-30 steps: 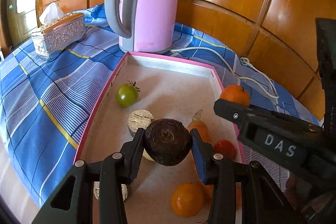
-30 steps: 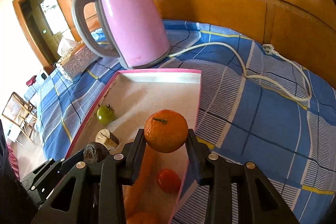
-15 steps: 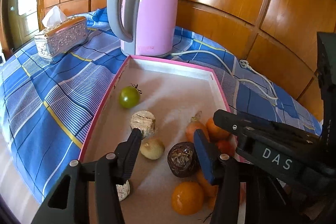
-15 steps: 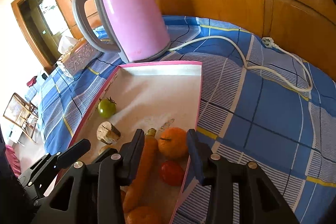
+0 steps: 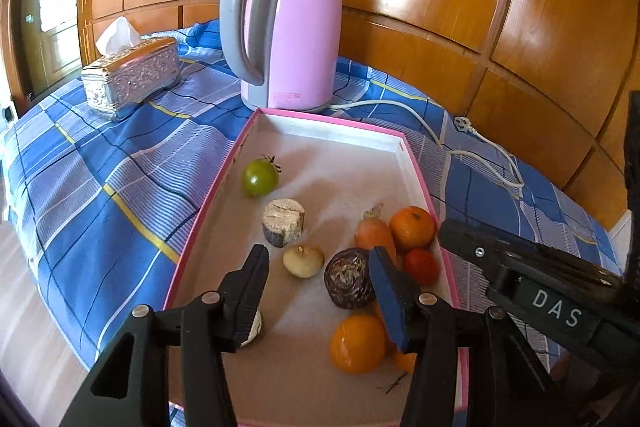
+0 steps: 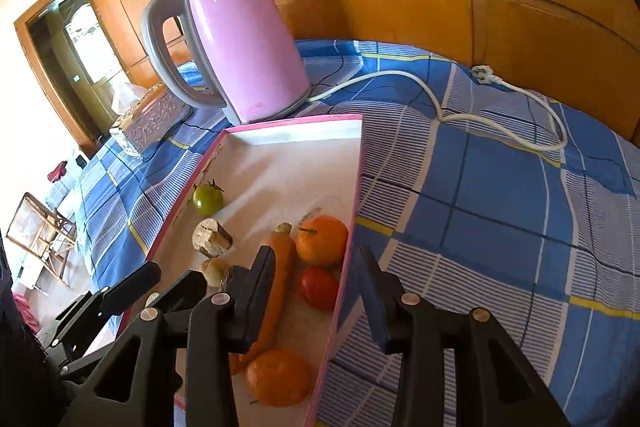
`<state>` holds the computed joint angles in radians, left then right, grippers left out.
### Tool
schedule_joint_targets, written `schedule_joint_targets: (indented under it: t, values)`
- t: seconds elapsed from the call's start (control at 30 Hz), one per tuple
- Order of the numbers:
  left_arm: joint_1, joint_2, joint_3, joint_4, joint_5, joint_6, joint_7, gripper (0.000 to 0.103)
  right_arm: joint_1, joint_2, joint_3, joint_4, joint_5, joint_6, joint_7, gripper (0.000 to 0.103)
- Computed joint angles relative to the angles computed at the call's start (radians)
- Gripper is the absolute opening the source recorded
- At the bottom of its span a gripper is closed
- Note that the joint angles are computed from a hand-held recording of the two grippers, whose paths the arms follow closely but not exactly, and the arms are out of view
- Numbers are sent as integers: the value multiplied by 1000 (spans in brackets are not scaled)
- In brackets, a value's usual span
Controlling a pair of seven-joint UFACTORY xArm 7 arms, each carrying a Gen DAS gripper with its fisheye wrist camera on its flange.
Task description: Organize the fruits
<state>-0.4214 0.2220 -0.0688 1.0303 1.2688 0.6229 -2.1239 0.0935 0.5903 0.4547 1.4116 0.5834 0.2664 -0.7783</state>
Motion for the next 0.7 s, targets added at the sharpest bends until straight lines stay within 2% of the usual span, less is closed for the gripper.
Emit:
schedule_joint_targets:
  t: [0.43, 0.7]
  values:
    - [-22, -65, -43, -64, -22, 89, -28, 56, -132, -110, 135, -210, 114, -163, -132, 42]
    - [-42, -92, -77, -92, -43, 151, -42, 61, -270, -137, 286, -337, 118, -302, -155, 43]
